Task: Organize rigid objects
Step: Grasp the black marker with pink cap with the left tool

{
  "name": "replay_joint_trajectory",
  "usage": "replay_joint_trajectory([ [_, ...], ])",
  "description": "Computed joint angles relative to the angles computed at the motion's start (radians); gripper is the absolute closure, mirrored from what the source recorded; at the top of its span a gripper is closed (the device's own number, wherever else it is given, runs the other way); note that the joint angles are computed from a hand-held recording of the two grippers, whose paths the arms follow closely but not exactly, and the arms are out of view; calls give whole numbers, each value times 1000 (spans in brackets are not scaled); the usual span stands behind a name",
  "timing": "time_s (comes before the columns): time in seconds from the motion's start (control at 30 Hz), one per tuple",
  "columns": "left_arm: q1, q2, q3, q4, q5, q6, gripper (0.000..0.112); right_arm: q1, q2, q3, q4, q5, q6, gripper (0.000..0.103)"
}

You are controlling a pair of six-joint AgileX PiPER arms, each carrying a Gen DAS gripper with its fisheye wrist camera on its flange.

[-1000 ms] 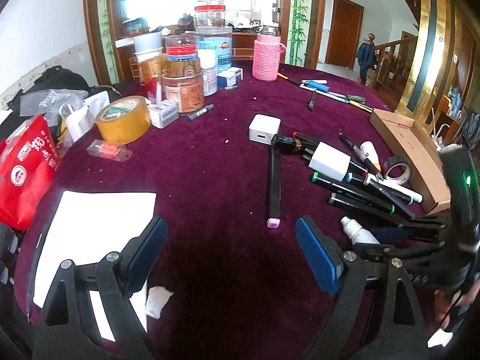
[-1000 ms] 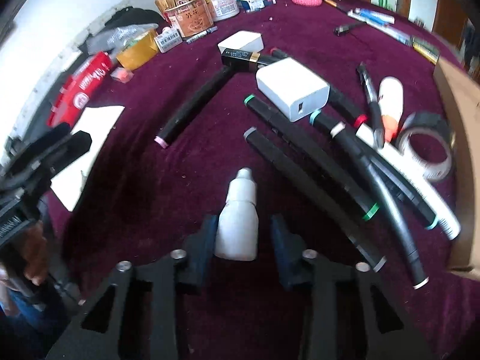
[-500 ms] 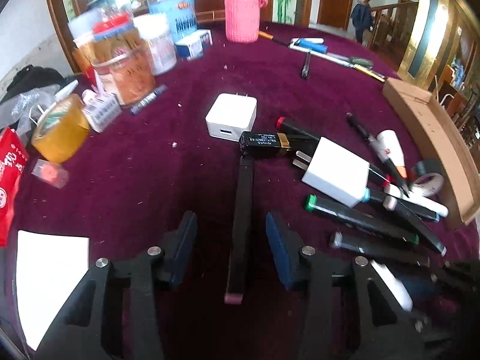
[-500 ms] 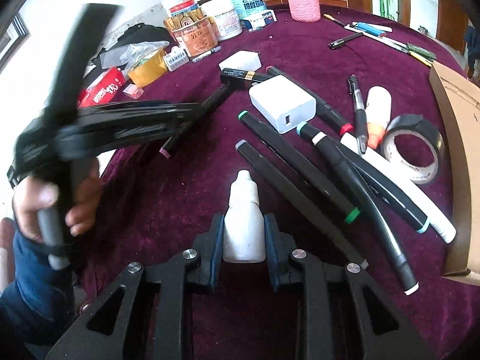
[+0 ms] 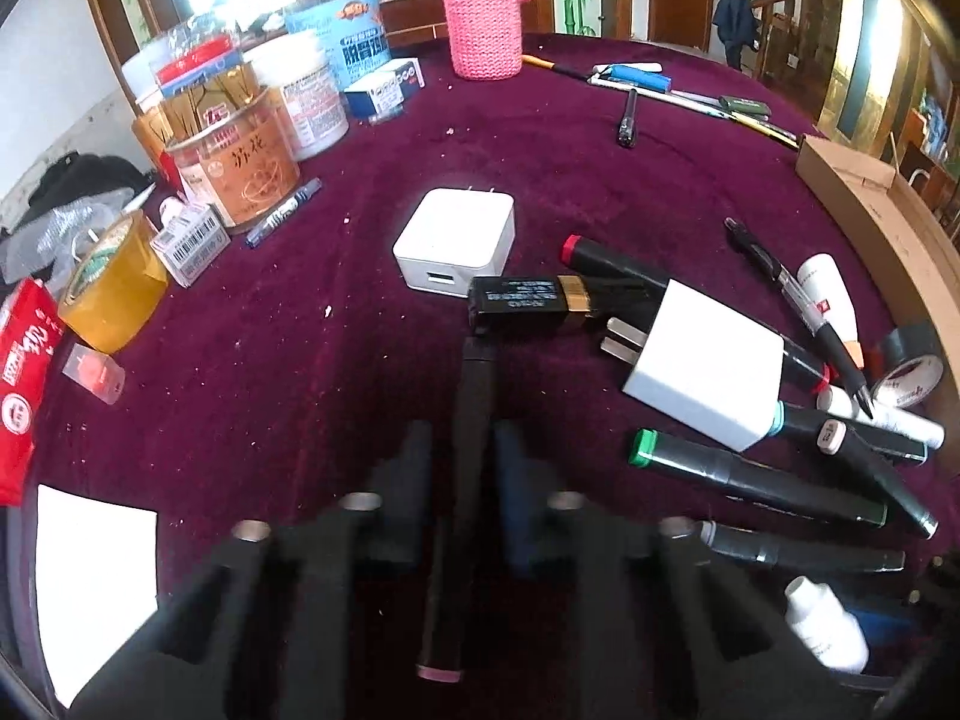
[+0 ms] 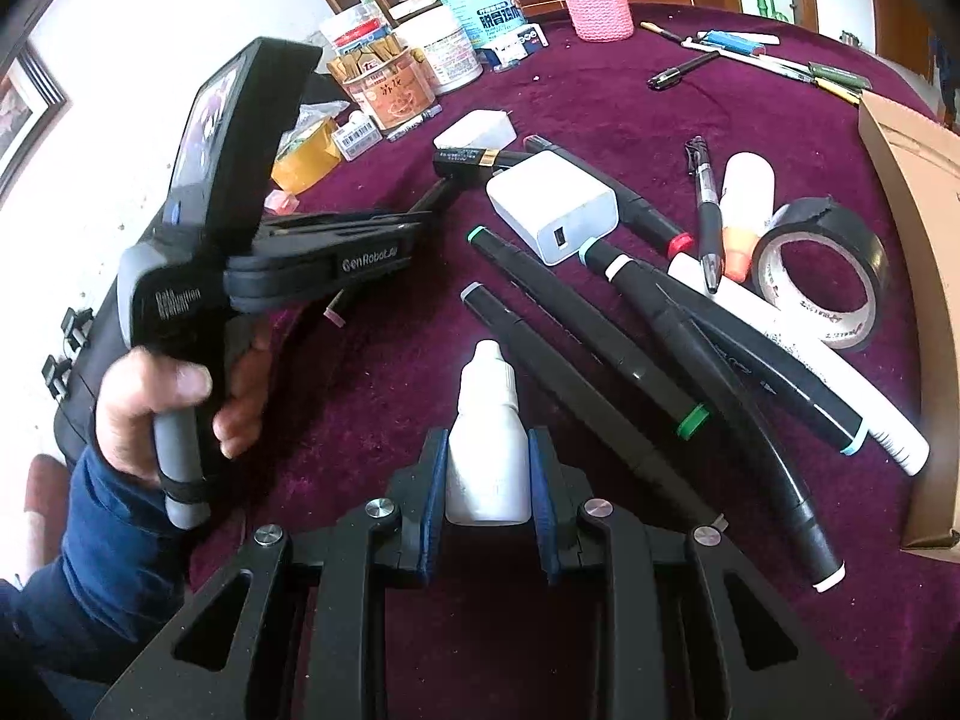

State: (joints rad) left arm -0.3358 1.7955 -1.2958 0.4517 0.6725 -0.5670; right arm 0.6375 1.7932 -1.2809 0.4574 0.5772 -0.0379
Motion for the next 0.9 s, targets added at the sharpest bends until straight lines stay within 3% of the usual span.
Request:
replay_joint_trajectory([
  [0.2, -55, -62, 79, 227, -15, -221, 100, -20, -26, 35, 65, -15, -45, 80],
  [0.47, -159, -204, 196, 554, 41, -542, 100, -13, -59, 53, 29, -36, -15, 80],
  [0.9, -262, -270, 229, 674, 133, -650, 100, 3, -108, 86, -19, -73, 22, 80],
])
